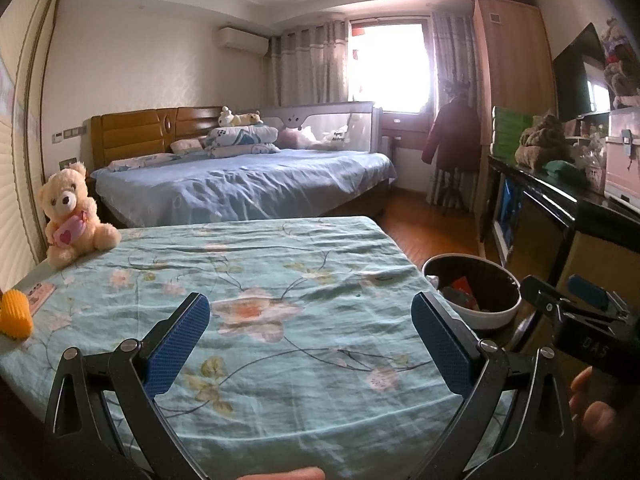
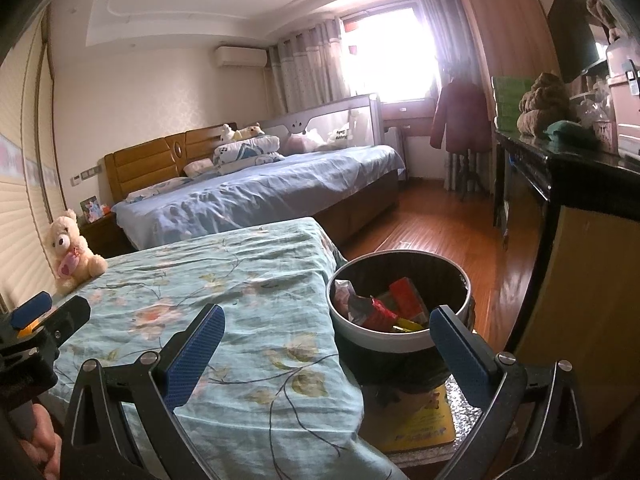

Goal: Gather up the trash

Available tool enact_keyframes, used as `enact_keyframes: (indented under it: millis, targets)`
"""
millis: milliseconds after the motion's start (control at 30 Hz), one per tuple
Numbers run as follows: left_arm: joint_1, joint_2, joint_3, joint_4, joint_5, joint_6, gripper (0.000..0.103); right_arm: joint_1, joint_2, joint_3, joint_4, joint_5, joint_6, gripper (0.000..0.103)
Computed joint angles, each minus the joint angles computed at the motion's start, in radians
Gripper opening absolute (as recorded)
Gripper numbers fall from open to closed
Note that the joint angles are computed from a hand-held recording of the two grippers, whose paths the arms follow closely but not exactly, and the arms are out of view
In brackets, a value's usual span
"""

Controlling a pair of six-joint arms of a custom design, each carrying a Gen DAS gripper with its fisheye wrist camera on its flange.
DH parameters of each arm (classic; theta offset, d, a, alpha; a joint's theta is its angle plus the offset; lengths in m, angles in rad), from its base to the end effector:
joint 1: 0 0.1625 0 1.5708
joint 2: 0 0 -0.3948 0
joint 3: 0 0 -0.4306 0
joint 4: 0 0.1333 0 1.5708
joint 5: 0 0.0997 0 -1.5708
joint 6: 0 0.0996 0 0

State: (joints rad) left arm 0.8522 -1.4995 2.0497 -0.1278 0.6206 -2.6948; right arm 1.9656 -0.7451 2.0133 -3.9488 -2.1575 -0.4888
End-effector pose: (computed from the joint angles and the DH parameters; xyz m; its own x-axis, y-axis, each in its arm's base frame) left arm -0.1067 -0.4476 0.2165 -0.7187 -0.0251 -0.6949 0.6436 0.3542 -0.6785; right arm 0.2787 -0.4658 0.0716 -0.7667 -0.0715 0.6380 -0.6016 0.4270 -0.6751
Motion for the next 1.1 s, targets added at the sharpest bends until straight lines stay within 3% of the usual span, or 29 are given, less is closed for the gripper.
enact_keyframes:
  millis: [1100]
  targets:
    - [-0.001, 0.000, 0.002, -0.001, 0.011, 0.010, 0.103, 0.012, -0.009, 0.006, 0.014, -0.007, 0.016, 0.103]
